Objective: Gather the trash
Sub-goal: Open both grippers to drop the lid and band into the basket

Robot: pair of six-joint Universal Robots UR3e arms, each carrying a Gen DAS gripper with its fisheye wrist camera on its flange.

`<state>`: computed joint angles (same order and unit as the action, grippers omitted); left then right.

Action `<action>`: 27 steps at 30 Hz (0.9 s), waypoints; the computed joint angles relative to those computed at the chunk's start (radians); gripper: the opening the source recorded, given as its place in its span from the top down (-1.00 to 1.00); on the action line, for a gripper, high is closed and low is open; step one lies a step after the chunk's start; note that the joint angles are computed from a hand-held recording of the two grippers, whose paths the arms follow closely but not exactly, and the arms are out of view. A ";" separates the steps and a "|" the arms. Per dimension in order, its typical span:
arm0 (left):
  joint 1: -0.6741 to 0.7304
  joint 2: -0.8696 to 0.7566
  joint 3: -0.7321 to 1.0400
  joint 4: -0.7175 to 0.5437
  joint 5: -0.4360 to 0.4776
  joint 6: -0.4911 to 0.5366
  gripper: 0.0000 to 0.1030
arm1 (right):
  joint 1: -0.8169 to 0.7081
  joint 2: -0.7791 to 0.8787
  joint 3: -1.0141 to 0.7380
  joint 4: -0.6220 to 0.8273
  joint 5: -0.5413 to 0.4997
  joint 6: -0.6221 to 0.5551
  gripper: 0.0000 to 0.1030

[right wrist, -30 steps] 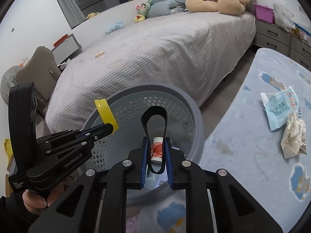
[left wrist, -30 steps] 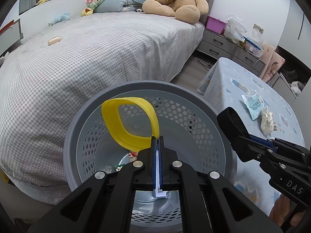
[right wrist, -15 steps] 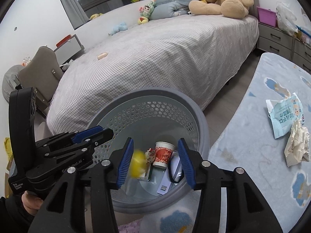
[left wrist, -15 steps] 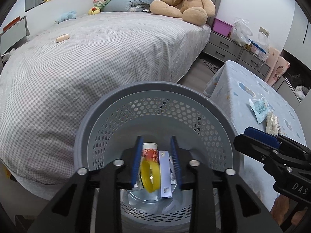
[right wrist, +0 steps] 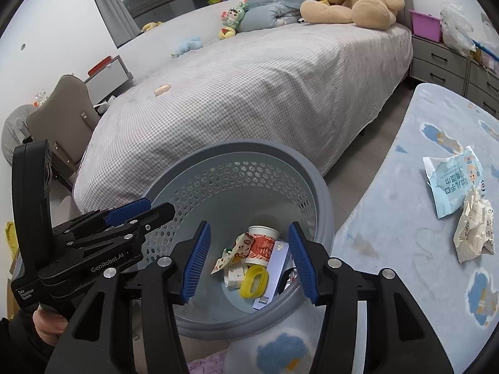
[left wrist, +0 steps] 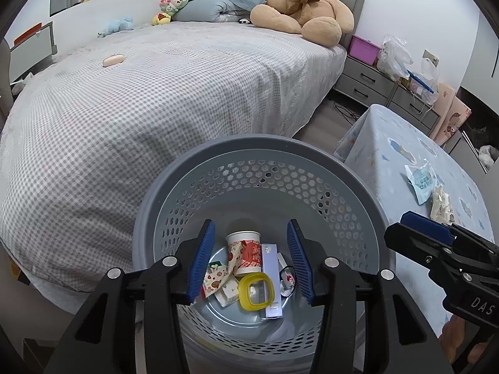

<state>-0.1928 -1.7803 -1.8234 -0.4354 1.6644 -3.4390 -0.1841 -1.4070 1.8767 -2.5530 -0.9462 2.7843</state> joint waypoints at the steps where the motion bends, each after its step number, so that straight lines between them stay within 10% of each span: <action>1: 0.000 0.000 0.001 -0.001 0.001 -0.001 0.03 | 0.000 -0.001 0.001 -0.001 -0.001 0.000 0.00; 27: -0.093 -0.029 0.073 -0.024 0.160 -0.019 -0.40 | -0.125 -0.143 0.164 -0.044 0.002 -0.029 -0.36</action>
